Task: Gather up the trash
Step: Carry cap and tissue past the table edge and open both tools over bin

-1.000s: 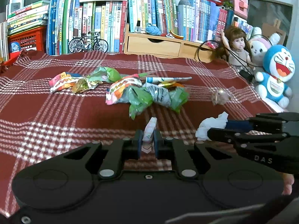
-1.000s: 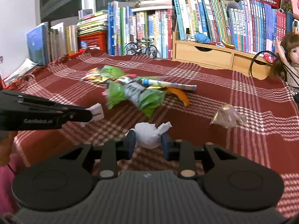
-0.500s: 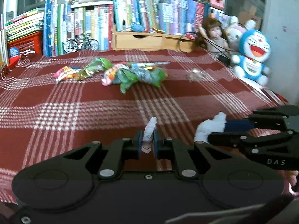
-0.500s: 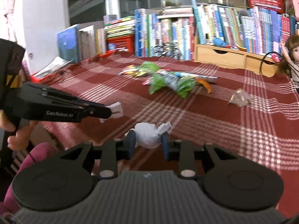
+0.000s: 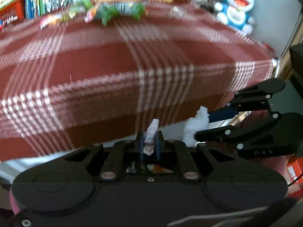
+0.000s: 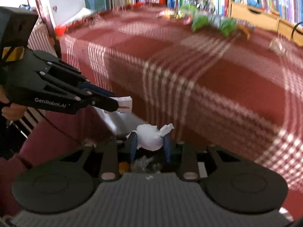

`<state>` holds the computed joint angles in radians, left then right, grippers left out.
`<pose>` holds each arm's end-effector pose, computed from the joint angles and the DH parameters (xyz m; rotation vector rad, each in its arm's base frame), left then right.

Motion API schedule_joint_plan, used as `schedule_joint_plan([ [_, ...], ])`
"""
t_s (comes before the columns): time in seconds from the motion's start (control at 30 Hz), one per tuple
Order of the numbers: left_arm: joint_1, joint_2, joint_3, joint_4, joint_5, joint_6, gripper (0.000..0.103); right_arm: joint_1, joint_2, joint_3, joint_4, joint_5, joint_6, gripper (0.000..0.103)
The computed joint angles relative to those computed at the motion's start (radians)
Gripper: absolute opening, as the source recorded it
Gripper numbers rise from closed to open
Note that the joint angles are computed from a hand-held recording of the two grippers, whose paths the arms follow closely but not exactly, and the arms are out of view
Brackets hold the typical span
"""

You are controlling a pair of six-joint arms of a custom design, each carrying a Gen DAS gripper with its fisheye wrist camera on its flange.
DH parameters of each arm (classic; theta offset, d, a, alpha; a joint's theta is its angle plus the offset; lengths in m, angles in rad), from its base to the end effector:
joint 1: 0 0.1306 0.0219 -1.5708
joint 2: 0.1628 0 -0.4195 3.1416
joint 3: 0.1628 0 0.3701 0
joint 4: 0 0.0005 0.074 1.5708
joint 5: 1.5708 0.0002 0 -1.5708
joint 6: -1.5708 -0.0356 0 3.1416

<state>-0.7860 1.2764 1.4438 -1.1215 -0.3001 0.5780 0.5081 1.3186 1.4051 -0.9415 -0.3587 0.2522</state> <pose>0.2856 -0.2717 0.5199 0.1383 2.4719 -0.2063 0.3641 0.2165 0.4993 -1.0510 2.1879 0.5510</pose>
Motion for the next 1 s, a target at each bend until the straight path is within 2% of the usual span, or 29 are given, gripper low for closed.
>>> schedule_joint_plan([
  [0.23, 0.023, 0.033, -0.042, -0.024, 0.057, 0.015, 0.012, 0.015, 0.027, -0.03, -0.04, 0.027, 0.028, 0.036],
  [0.47, 0.036, 0.042, -0.057, -0.02, 0.083, 0.001, 0.015, 0.007, 0.044, -0.027, -0.067, 0.005, 0.023, 0.041],
  [0.5, 0.037, 0.044, -0.054, -0.023, 0.083, 0.001, 0.016, 0.007, 0.046, -0.026, -0.067, 0.002, 0.022, 0.042],
  [0.53, 0.036, 0.047, -0.051, -0.025, 0.082, 0.003, 0.016, 0.006, 0.047, -0.026, -0.068, -0.002, 0.021, 0.051],
  [0.7, 0.038, 0.051, -0.044, -0.027, 0.08, 0.003, 0.031, 0.006, 0.06, -0.014, -0.074, -0.018, 0.013, 0.063],
  [0.9, 0.033, 0.039, -0.036, -0.025, 0.05, -0.001, 0.043, -0.002, 0.052, -0.013, -0.055, -0.03, 0.002, 0.066],
  [1.0, 0.028, 0.025, -0.023, -0.019, 0.022, -0.012, 0.045, -0.014, 0.04, -0.011, -0.034, -0.043, -0.019, 0.066],
])
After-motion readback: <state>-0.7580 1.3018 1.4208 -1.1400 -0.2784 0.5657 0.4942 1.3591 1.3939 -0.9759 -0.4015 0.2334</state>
